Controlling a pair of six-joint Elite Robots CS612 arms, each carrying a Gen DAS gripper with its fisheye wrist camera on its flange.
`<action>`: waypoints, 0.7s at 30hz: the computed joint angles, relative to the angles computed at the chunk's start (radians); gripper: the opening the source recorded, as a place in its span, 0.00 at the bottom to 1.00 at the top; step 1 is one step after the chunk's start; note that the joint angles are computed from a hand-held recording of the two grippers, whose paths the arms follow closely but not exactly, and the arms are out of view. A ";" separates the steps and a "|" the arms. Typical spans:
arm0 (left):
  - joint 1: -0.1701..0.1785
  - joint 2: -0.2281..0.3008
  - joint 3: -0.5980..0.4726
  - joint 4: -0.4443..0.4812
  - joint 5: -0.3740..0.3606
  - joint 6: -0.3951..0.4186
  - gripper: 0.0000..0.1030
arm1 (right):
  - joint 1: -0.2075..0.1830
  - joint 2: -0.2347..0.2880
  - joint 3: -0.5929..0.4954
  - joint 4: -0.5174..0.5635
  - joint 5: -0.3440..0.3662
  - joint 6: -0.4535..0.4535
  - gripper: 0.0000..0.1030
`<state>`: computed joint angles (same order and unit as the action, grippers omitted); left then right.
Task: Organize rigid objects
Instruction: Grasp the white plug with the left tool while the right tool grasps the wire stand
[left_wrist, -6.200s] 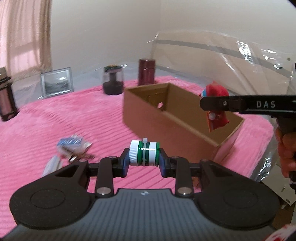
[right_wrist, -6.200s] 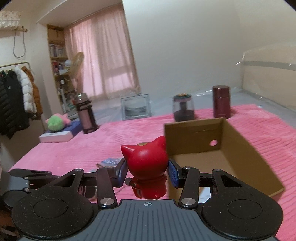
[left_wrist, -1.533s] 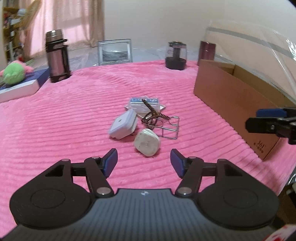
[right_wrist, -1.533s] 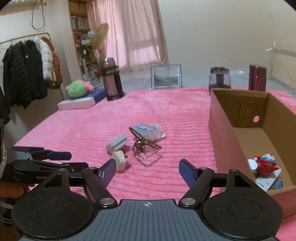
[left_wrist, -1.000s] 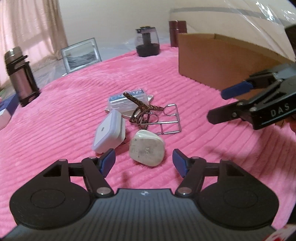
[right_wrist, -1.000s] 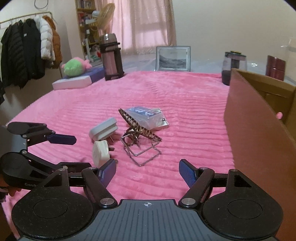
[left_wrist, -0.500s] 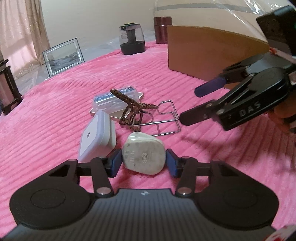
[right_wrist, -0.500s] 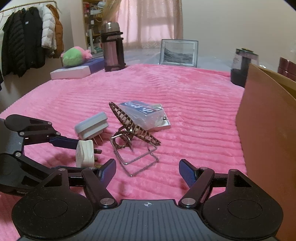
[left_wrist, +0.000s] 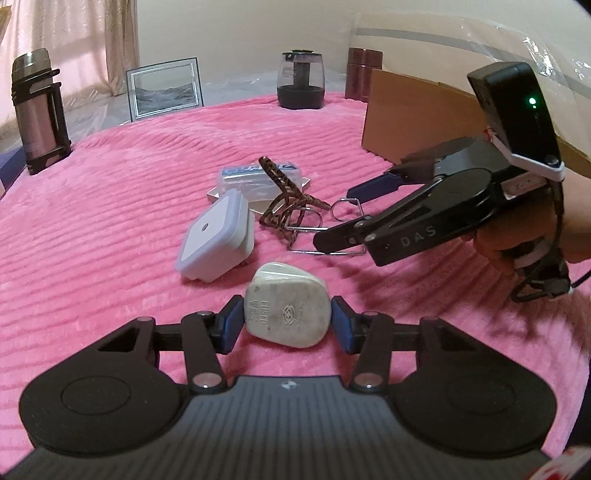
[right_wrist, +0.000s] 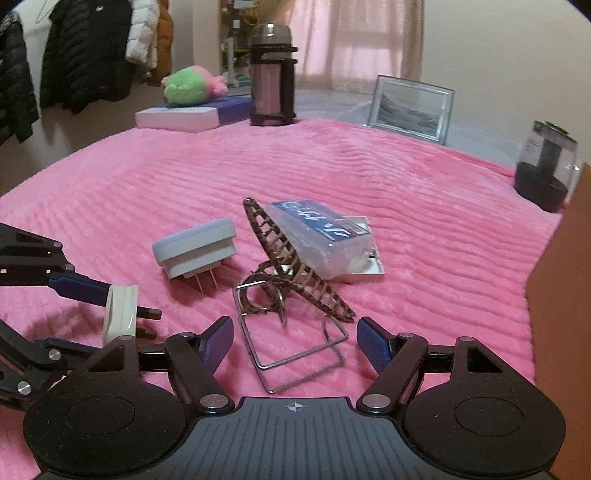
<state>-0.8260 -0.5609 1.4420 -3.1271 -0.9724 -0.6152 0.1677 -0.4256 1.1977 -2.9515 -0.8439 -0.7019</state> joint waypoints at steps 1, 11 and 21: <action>0.000 0.001 -0.002 0.002 0.000 -0.002 0.44 | 0.001 0.000 0.000 0.000 -0.003 -0.013 0.58; -0.006 0.006 -0.011 0.025 0.022 0.007 0.44 | -0.008 -0.050 0.104 -0.078 -0.055 0.037 0.55; -0.011 0.015 -0.023 0.014 0.057 0.064 0.44 | -0.013 -0.097 0.212 -0.164 -0.102 0.138 0.55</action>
